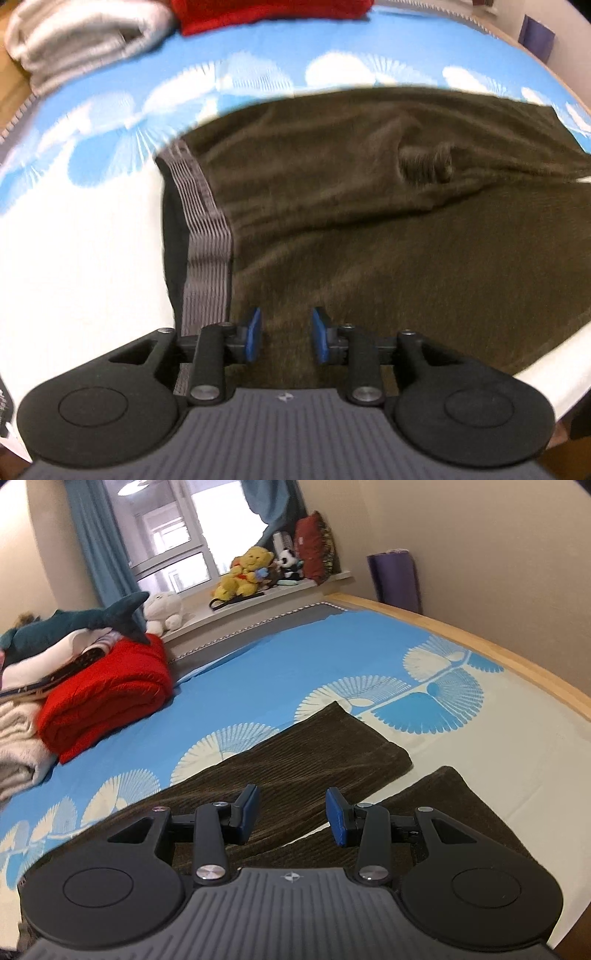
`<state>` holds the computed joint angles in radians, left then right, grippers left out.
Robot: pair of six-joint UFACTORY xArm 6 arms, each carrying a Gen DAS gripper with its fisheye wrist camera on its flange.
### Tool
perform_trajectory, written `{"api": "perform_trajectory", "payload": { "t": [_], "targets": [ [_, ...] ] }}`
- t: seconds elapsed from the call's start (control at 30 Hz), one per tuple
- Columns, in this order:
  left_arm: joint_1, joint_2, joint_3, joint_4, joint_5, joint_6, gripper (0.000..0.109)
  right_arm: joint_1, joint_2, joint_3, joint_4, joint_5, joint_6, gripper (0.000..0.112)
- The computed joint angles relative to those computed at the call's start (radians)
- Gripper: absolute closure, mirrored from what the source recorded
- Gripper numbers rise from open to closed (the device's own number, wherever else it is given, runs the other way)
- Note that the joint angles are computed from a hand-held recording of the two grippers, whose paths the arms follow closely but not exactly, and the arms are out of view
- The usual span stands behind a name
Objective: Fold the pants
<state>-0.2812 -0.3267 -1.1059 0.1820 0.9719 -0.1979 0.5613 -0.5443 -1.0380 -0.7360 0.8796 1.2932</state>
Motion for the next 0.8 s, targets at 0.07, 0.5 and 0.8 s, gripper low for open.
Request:
{"api": "perform_trajectory", "payload": {
  "t": [0.07,0.5,0.8],
  "targets": [
    [-0.025,-0.002,-0.026,0.058,0.005,-0.060,0.055,0.008,-0.002,0.001,0.003,-0.005,-0.020,0.070],
    [-0.145,-0.043,-0.080,0.235,0.007,-0.286,0.041,0.072,-0.044,0.036,-0.031,-0.032,-0.164,0.066],
    [-0.154,-0.008,0.007,0.331,-0.233,-0.302,0.041,0.085,-0.042,0.033,-0.099,0.010,-0.153,0.057]
  ]
}}
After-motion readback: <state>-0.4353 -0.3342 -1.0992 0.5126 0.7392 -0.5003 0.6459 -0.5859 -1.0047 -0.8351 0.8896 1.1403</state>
